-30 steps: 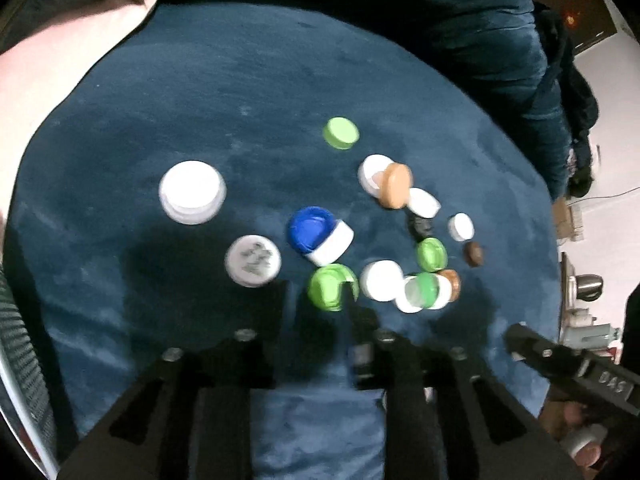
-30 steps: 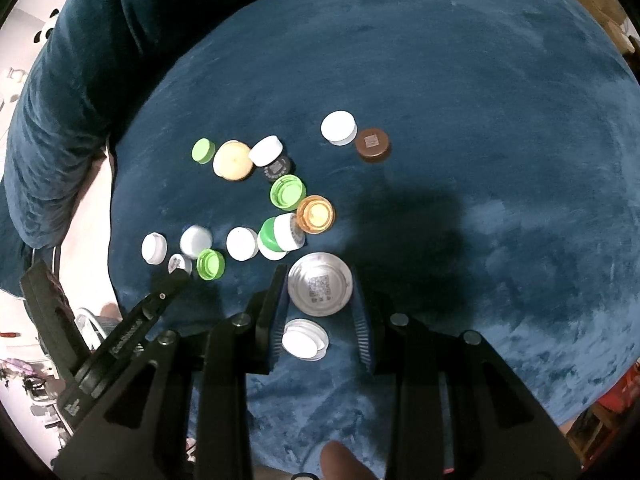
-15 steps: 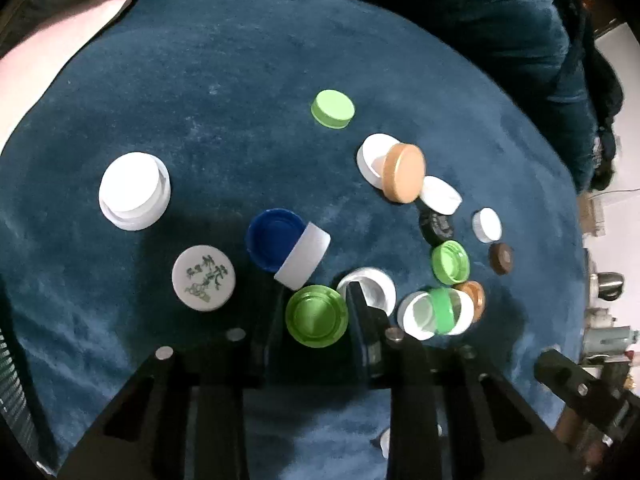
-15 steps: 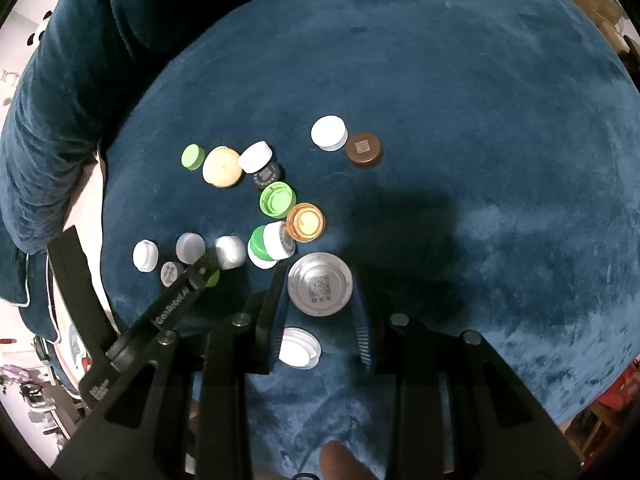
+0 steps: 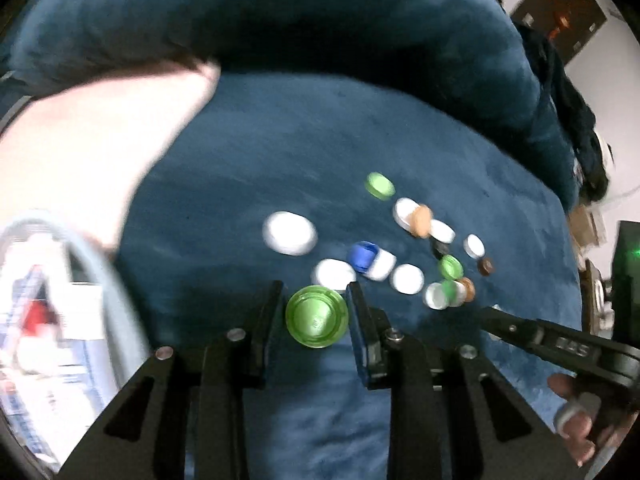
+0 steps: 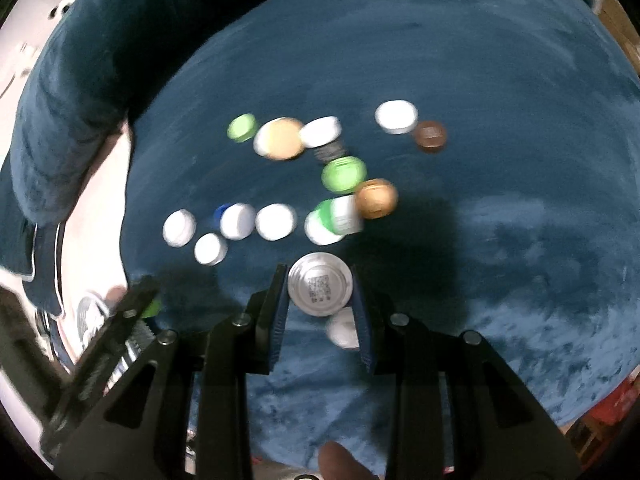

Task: Organize objects
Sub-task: 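Carry both caps over the grey basket and open both tools, then bring both open tools back over the remaining caps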

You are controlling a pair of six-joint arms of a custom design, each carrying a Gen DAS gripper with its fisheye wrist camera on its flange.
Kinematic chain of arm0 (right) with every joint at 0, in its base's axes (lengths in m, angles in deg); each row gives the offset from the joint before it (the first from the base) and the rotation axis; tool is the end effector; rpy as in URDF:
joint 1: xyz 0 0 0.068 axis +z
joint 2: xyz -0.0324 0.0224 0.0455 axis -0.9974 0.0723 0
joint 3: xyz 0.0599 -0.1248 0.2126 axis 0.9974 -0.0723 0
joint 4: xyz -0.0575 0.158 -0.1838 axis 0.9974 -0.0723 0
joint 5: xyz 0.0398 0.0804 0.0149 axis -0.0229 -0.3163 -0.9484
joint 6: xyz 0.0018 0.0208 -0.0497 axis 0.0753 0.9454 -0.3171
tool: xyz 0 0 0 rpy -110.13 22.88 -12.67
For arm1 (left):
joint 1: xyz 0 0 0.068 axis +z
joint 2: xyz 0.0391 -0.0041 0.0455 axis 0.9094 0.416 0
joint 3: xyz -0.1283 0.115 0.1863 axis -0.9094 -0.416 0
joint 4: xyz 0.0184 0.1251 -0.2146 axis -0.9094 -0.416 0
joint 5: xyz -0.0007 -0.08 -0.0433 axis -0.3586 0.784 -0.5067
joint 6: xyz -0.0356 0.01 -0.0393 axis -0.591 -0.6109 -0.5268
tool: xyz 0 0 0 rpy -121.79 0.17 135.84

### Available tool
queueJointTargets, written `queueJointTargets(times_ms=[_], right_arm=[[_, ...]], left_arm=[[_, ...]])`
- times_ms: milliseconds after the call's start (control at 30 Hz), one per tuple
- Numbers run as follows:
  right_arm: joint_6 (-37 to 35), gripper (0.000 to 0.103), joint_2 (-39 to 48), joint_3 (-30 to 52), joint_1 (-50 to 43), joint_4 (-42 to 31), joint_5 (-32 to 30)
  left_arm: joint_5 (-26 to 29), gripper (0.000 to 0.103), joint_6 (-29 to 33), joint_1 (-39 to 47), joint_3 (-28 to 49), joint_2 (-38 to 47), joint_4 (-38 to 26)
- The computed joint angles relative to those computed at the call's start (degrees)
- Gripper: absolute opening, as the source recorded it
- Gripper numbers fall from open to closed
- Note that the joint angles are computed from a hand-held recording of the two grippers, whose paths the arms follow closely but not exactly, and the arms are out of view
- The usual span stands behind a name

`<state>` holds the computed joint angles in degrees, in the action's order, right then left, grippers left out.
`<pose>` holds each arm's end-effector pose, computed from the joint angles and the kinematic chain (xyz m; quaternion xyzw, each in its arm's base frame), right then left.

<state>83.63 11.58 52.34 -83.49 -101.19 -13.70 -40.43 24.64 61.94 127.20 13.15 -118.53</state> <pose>0.2015 0.0165 0.2002 0.1231 0.9810 0.1305 0.0740 0.1947 -0.0193 0.2235 -0.0467 0.9683 -0.1298 0.2081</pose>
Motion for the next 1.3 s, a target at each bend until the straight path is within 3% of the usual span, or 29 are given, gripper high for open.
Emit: queueJointTargets(times_ms=[200,333,500,667,700,733,767,800,867,1033,1300], right_arm=[[11.59,0.031,2.02,3.87,21.98,2.31,3.91],[17.65,0.031,6.5,9.05,36.08,6.01,3.7],[20.92,0.031,14.21,16.72,49.35,13.11,0.12],[20.96,0.032,19.09,19.85,54.87,19.3,-4.7],[20.97,0.041,19.65,19.77,54.85,20.07,-6.19],[21.13,0.053,20.23,19.59,54.66,20.72,-7.85],[21.29,0.088,19.96,19.16,54.42,20.81,-8.55],[22.01,0.103,19.55,18.23,54.2,21.77,-8.37],[23.3,0.103,17.47,15.88,53.47,23.29,-6.4],[22.66,0.103,15.76,14.84,51.25,20.08,-3.45],[17.5,0.103,13.65,12.88,46.76,14.95,-0.37]], left_arm=[[6.21,0.031,22.21,30.92,5.96,-3.22,-10.79],[10.94,0.03,34.94,51.85,10.95,2.53,-13.53],[13.33,0.03,43.59,67.97,16.35,12.52,-15.0],[14.89,0.034,48.65,72.21,17.95,16.77,-17.23],[15.13,0.043,48.87,72.2,17.67,16.87,-17.37],[15.3,0.074,49.4,72.57,17.72,16.98,-17.6],[15.17,0.09,49.25,72.86,17.29,16.35,-17.15],[15.08,0.095,48.69,73.06,16.77,15.42,-16.27],[14.99,0.102,48.7,73.37,16.78,14.8,-15.44],[10.02,0.102,46.59,70.38,13.2,10.14,-10.26],[6.56,0.102,44.24,63.85,8.35,4.3,-7.81]])
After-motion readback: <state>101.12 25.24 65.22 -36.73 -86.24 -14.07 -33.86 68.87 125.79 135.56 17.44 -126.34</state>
